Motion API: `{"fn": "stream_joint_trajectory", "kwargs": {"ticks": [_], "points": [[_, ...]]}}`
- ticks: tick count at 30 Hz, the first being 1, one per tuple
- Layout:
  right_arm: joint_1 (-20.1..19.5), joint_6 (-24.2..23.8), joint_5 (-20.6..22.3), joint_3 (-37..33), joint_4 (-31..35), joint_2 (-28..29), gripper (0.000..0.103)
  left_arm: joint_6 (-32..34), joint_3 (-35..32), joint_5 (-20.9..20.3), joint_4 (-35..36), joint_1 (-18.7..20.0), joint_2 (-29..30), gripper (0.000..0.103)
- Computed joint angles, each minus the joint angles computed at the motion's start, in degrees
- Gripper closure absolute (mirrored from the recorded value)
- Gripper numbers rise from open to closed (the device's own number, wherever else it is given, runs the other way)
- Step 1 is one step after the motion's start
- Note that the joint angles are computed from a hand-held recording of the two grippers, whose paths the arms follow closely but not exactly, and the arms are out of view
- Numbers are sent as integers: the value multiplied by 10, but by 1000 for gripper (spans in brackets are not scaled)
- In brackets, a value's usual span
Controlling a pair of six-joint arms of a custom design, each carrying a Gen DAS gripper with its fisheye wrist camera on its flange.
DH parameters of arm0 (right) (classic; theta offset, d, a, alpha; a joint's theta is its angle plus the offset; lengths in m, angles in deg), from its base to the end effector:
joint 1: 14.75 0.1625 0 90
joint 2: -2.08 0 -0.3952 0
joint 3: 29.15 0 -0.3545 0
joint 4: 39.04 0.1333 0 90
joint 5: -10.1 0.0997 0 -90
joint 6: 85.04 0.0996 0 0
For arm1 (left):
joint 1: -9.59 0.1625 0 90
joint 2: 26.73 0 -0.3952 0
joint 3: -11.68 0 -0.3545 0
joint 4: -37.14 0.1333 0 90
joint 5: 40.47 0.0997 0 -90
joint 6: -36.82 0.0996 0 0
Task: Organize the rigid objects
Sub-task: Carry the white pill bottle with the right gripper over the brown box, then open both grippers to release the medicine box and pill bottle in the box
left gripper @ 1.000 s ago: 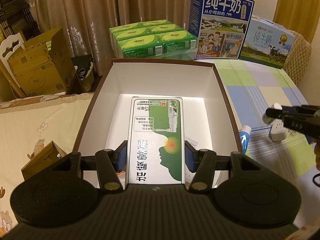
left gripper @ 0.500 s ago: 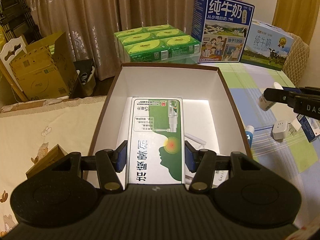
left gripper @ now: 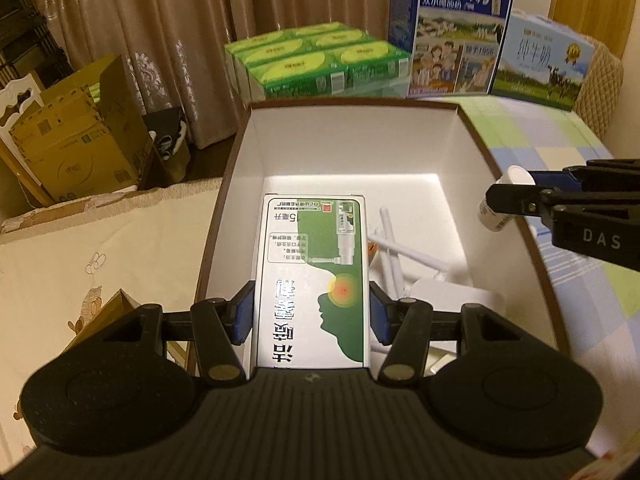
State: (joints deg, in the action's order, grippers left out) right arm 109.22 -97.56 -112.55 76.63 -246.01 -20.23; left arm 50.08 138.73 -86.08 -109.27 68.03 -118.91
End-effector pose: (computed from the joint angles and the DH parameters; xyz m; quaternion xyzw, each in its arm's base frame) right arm 0.3651 -0.3995 -0.0546 0.2882 -0.8763 0.3218 0.2130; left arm -0.0336 -0.4425 0.3251 0.2815 0.8678 -0.2298 0.3389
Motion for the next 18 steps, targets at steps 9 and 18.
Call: {"fn": "stream_joint_trajectory", "kwargs": {"ticks": [9, 18], "points": [[-16, 5, -24, -43, 41, 30, 80, 52, -45, -15, -18, 38, 62, 51], [-31, -11, -36, -93, 73, 50, 80, 98, -111, -18, -32, 62, 142, 51]]}}
